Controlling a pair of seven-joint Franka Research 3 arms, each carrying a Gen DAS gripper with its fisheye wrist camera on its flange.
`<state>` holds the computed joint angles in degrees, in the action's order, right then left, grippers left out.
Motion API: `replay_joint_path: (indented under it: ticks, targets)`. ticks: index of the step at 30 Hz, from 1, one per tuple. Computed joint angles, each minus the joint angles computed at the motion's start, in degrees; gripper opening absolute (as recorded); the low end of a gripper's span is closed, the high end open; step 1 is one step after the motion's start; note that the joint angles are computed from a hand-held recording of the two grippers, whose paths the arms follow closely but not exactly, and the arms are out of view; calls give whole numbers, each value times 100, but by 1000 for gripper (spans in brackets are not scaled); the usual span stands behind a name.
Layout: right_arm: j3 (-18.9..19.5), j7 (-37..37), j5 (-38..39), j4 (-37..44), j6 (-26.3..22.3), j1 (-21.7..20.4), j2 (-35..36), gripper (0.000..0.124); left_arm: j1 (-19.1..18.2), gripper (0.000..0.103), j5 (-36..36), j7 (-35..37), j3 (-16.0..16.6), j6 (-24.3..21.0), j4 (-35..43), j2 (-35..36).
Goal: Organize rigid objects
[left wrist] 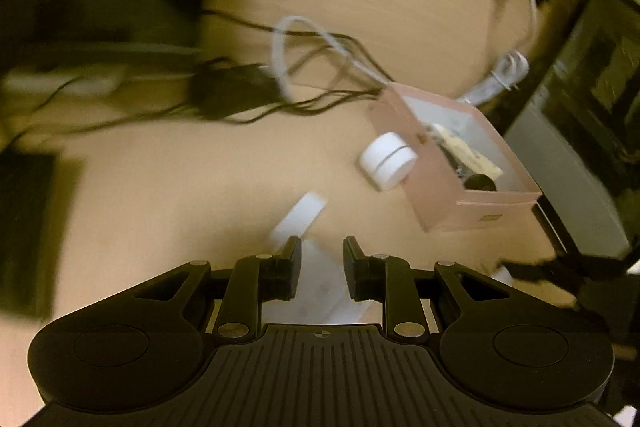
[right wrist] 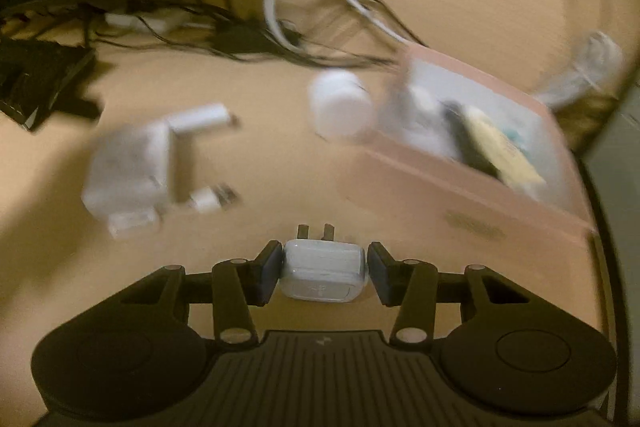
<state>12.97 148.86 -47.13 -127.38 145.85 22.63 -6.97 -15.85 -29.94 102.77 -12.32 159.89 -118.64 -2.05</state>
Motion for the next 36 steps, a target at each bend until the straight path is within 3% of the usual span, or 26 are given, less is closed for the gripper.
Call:
replay_joint_path:
  ticks: [4, 7, 11, 14, 16, 17, 21, 23, 27, 31, 35, 36]
  targets:
    - [76, 310, 13, -476, -352, -108, -524, 47, 59, 26, -97, 698, -223, -384, 1058, 840]
    - [197, 589, -80, -822, -470, -255, -922, 47, 11, 26, 831, 143, -311, -389, 1664, 1345]
    - [323, 696, -44, -1242, -372, -463, -1408, 47, 71, 29, 1554, 659, -595, -699, 2672, 2109]
    - [253, 519, 235, -1530, 67, -573, -1632, 48, -87, 27, 2096, -316, -392, -828, 3306, 2555]
    - [270, 418, 325, -1685, 417, -677, -1768, 59, -91, 27, 2185, -1095, -319, -841, 3414, 2633]
    - [386, 466, 214, -1706, 503, -804, -1822, 65, 23, 27, 2103, -1169, -426, -760, 3261, 2554]
    - [707, 203, -320, -1328, 1033, -1317, -1644, 69, 473, 27, 1562, -1112, -804, -279, 1992, 1758]
    - [877, -116, -720, -760, 931, -1494, -1209, 69, 655, 27, 995, -938, -937, -74, 1307, 1268]
    - [605, -1289, -889, 611, 924, -1222, 132, 69, 605, 27, -194, -484, -866, 192, 202, 379]
    - [450, -2561, -619, 1925, 246, -810, 1460, 68, 289, 27, -1300, 71, -570, 62, -693, -432]
    - [204, -3083, -372, 3024, -604, -413, 2399, 68, 47, 27, -1480, -261, -275, 166, -1376, -991]
    - [127, -3168, -348, 3237, -775, -315, 2567, 62, 10, 27, -1451, -397, -222, 241, -1507, -1081]
